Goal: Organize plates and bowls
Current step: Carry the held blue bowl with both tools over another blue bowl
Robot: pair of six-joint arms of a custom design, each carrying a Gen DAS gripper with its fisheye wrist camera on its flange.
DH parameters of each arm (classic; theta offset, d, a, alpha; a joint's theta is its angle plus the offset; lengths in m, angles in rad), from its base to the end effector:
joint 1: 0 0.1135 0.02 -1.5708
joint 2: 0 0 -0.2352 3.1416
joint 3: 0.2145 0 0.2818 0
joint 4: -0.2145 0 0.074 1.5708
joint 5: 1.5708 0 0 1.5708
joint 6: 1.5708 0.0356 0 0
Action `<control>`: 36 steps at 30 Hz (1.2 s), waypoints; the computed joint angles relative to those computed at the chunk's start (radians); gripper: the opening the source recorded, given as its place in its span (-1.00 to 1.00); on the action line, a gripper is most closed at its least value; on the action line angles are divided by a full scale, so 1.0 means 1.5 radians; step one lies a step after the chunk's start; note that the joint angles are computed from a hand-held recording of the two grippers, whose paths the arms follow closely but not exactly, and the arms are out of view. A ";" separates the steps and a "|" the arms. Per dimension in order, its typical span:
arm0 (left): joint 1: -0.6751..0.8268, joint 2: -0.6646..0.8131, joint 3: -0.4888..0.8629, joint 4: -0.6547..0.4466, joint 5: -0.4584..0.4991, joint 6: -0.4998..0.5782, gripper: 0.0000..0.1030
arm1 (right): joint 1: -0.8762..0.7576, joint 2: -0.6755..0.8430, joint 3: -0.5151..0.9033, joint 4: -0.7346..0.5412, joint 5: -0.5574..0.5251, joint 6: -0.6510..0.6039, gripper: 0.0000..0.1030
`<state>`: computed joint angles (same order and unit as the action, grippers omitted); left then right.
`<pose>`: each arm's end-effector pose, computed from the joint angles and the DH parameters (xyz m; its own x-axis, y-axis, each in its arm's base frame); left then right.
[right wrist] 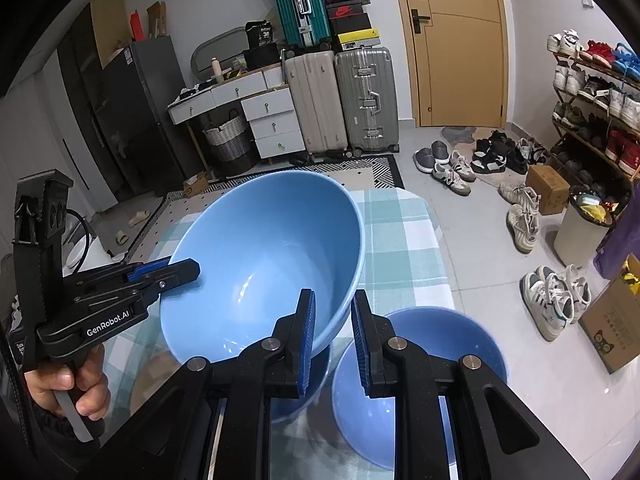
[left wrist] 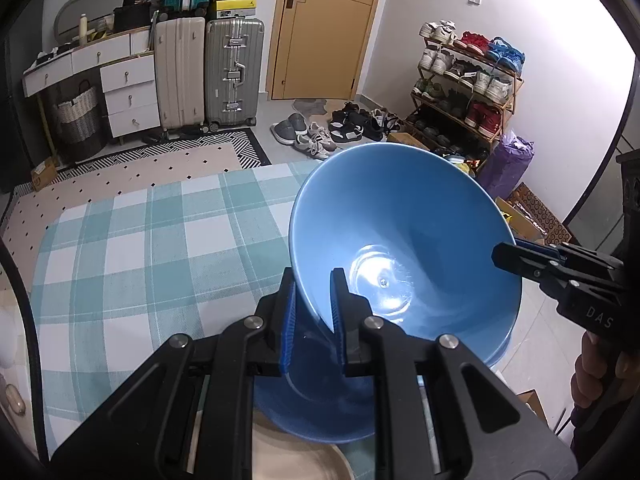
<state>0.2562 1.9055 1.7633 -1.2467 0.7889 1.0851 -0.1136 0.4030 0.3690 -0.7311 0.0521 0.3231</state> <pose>0.3897 0.0760 0.2586 -0.4922 0.5152 -0.7016 0.8160 0.5538 -0.1658 0.1586 -0.0200 0.1805 -0.6047 0.3881 -0.6954 0.3612 0.9119 0.1948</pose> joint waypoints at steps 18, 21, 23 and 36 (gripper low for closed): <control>0.034 0.061 0.009 0.013 -0.008 0.033 -0.74 | 0.069 -0.034 -0.063 0.013 0.018 0.048 -0.63; 0.037 0.060 0.002 0.022 -0.009 0.035 -0.74 | 0.063 -0.018 -0.066 0.031 0.011 0.044 -0.63; 0.040 0.063 -0.008 0.034 -0.011 0.038 -0.74 | 0.081 -0.012 -0.072 0.037 0.024 0.052 -0.63; 0.057 0.085 -0.043 0.089 -0.025 0.050 -0.74 | 0.146 0.032 -0.099 0.088 0.062 0.092 -0.63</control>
<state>0.3415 2.0325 1.6990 -1.1138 0.7506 1.1605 0.1060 0.4514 0.2203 -0.5992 0.1450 0.4614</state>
